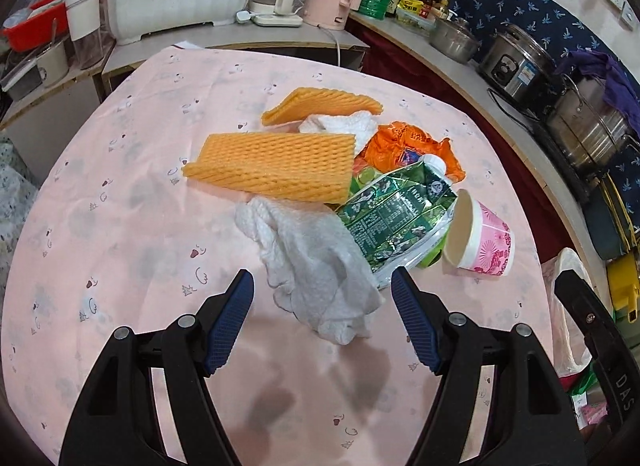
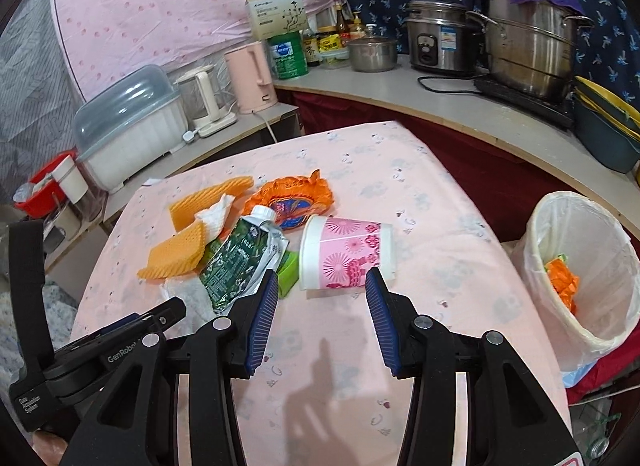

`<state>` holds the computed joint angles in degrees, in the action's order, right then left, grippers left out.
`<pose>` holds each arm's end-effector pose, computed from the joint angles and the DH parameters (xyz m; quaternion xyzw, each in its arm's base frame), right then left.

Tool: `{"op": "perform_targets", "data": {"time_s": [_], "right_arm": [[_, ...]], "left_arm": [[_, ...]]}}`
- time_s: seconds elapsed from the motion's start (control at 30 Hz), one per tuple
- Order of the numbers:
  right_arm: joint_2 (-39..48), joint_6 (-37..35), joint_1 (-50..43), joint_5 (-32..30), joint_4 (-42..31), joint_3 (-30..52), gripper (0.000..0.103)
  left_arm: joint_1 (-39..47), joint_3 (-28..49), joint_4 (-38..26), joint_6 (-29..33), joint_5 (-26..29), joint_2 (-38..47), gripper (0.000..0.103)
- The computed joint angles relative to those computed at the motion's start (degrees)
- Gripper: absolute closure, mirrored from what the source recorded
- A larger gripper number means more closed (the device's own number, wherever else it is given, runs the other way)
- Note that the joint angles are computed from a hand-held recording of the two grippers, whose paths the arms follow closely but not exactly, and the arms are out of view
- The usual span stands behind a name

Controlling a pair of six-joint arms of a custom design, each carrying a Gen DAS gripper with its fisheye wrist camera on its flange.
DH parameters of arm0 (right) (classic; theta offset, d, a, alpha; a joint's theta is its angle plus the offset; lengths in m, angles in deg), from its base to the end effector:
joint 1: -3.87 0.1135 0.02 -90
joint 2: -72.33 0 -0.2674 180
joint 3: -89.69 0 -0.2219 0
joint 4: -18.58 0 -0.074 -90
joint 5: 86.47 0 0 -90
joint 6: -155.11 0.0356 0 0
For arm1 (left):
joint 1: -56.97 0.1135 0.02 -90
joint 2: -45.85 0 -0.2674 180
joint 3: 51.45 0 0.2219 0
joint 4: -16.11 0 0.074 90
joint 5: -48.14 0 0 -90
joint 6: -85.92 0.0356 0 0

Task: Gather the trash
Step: 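Move both open tools back over the remaining trash on the table, then grasp the white tissue with the left tool while the right tool grasps it too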

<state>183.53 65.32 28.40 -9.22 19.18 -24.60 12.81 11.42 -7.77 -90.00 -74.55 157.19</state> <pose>0.3145 0.1522 0.1278 -0.2350 0.8882 0.1818 0.3504 0.2257 -0.1924 0.0974 -0.3783 0.8706 -0.0161 0.3142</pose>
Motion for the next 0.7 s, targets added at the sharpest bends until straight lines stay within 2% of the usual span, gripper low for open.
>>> {"op": "perform_targets", "data": {"time_s": [0.23,0.4,0.47,0.57,0.7], "right_arm": [[3.4,0.6,2.5,1.3,-0.9,2.9,0.058],[5.1,0.5,3.0,1.6,-1.8,4.6,0.058],[5.7,0.7,3.3,1.7,-2.0,5.1,0.058],[6.3,0.8,3.7,1.7,-2.3,5.6,0.058],[6.4,0.8,4.6,1.7,-2.5,6.2,0.058]], "left_arm": [[3.5,-3.9,9.3,3.1,4.3,2.2,0.039],[5.2,-6.3,16.1,5.7,7.2,3.6,0.054],[5.2,-6.8,17.9,6.9,7.5,3.6,0.072],[4.6,-7.4,18.4,8.2,7.0,2.6,0.091],[3.4,-9.3,18.5,7.8,5.6,-0.3,0.095]]}}
